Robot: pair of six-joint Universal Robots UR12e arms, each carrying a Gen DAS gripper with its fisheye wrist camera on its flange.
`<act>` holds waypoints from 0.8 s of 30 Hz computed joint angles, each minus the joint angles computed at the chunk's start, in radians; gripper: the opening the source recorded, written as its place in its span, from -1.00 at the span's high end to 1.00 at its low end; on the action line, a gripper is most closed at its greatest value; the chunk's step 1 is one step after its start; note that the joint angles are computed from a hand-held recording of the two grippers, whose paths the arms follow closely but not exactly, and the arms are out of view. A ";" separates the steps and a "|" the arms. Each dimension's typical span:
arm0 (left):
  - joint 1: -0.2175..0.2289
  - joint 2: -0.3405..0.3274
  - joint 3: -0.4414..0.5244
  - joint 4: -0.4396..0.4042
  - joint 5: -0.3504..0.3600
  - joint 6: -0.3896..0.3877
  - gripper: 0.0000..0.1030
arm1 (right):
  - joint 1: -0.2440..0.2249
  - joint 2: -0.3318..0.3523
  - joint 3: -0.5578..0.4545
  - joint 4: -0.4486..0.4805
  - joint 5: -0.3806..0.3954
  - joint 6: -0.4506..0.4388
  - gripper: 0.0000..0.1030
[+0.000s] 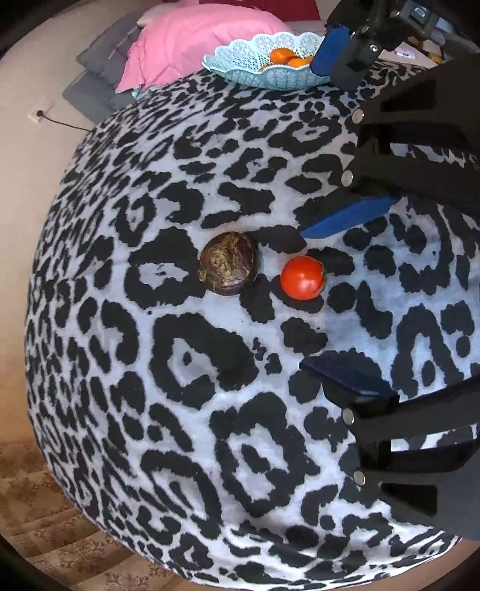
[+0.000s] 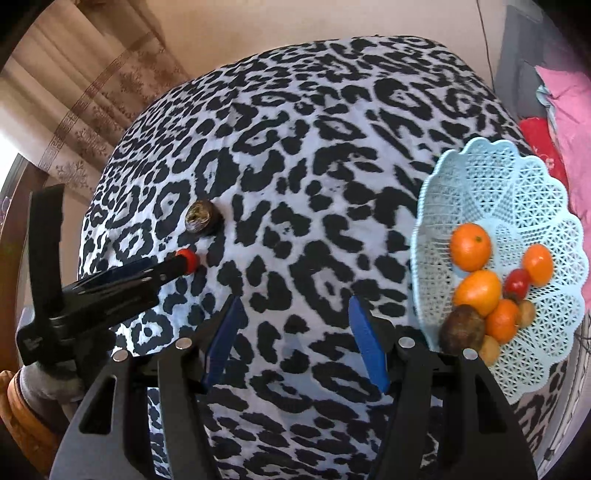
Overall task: Organize fruits
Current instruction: 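Grasp the last red tomato with the left gripper while the right gripper grasps the dark brown fruit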
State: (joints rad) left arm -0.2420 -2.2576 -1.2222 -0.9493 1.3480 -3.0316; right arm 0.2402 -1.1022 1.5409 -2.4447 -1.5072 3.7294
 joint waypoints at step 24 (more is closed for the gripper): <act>0.062 0.049 -0.070 0.016 -0.094 -0.019 0.48 | 0.014 0.128 -0.168 0.075 0.088 -0.065 -0.21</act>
